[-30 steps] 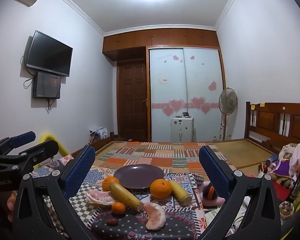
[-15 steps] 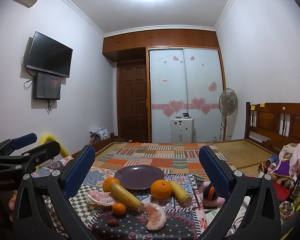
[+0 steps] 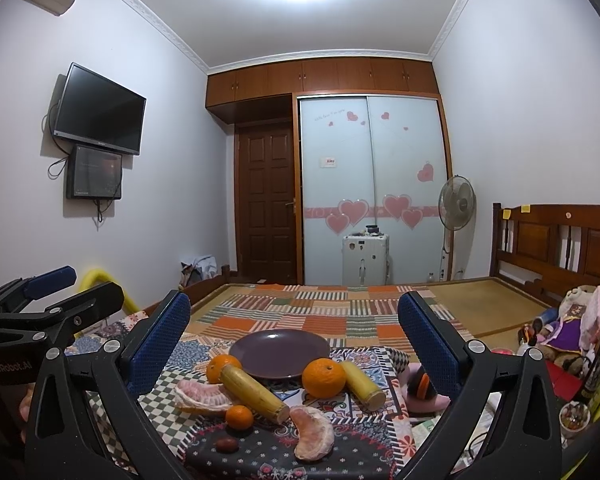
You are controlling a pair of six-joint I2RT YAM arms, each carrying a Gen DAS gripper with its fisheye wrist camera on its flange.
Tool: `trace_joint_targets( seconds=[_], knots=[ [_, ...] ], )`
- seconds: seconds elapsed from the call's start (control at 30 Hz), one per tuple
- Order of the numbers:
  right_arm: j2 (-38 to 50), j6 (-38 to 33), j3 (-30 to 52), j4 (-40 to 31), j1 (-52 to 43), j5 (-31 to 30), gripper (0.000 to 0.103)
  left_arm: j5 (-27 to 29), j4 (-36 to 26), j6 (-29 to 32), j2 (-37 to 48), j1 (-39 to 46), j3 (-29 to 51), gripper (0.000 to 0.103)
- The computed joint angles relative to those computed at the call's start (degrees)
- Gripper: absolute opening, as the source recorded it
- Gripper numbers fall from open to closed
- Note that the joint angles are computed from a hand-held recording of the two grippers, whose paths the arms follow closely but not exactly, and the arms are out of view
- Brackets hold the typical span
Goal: Organize fruits
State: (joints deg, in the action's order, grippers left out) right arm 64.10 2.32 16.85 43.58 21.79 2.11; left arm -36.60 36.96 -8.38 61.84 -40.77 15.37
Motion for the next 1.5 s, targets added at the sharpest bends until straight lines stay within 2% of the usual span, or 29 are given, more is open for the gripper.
trace_joint_targets(
  seconds=[1.33,1.5],
  knots=[
    [0.93,0.79,0.21,0.84,0.17,-0.78,0.103,0.53,-0.42,-0.16,0.94,1.12,0.42,0.103],
    [4.17,0.78,1.59,-0.12,-1.29,-2.65,0.103,3.32,0.23,0.19,3.49,3.35,0.6,0.103]
  ],
)
